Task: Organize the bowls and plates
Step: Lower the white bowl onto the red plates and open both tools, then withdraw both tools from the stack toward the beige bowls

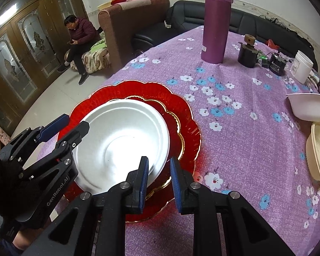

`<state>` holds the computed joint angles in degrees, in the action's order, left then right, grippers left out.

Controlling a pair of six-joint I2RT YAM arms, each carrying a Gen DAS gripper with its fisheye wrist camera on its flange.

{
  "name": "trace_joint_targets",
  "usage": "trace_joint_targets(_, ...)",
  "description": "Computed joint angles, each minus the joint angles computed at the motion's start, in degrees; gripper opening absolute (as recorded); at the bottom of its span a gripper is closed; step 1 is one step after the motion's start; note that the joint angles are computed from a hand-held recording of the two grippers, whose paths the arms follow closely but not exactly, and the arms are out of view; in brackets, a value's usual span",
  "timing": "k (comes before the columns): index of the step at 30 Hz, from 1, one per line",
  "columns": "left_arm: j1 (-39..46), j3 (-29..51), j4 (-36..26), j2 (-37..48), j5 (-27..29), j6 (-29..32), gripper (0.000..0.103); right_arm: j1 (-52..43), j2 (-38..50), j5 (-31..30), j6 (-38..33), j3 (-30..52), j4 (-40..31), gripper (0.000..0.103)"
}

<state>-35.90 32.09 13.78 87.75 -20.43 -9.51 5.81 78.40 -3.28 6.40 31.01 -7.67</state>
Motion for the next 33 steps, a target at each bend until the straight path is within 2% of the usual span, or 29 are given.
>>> trace_joint_targets(7, -2.0, -0.4, 0.1, -1.2, -3.3, 0.5, 0.044, -1.6, -4.6, 0.2, -0.4, -2.2, -0.5, 0.03)
trace_joint_targets(33, -14.0, 3.0, -4.3, -1.4, -15.0, 0.4, 0.045, -14.2, -17.5, -7.7, -5.5, -8.7, -4.4, 0.031)
